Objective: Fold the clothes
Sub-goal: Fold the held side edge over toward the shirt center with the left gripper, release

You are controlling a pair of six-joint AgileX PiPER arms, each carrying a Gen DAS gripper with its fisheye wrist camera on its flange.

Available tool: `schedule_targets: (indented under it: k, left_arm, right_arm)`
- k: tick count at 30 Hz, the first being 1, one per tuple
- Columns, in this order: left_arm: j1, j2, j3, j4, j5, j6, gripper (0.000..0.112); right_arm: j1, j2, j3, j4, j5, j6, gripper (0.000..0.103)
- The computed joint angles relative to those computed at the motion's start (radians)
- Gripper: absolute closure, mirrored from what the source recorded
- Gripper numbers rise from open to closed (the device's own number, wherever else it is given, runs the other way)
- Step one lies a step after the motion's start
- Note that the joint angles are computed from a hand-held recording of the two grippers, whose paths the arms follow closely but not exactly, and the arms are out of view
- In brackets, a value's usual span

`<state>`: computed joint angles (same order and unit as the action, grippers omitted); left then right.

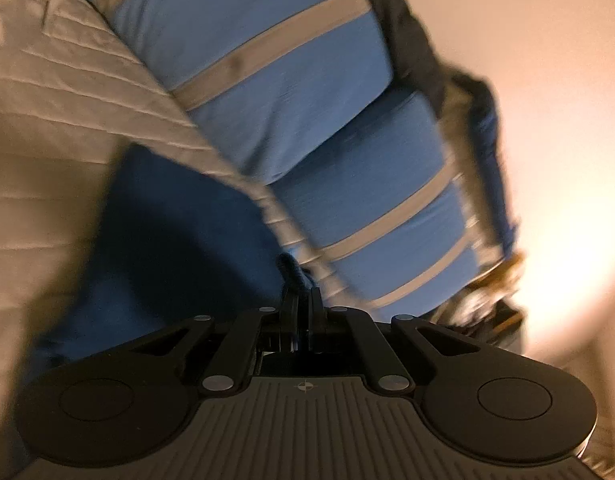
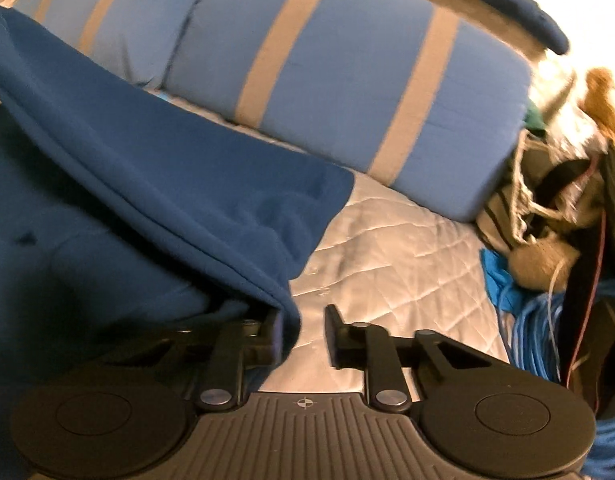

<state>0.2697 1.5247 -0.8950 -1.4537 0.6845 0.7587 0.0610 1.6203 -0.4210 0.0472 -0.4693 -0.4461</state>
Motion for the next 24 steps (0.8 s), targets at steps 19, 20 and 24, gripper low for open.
schedule_targets:
  k: [19,20,24]
  left_arm:
    - [-0.083,0.116,0.08,0.294,-0.295,0.093,0.103]
    - [-0.086,0.114,0.086,0.297,-0.304,0.1,0.102]
    - [-0.069,0.082,0.116,0.247,-0.308,0.179,0.095]
  right_arm:
    - [0.042,-0.026,0.002,0.052,0.082,-0.225,0.067]
    - [0.035,-0.035,0.01,0.049,0.085,-0.232,0.062]
    - [0.017,-0.074,0.055,0.106,0.073,-0.325,0.045]
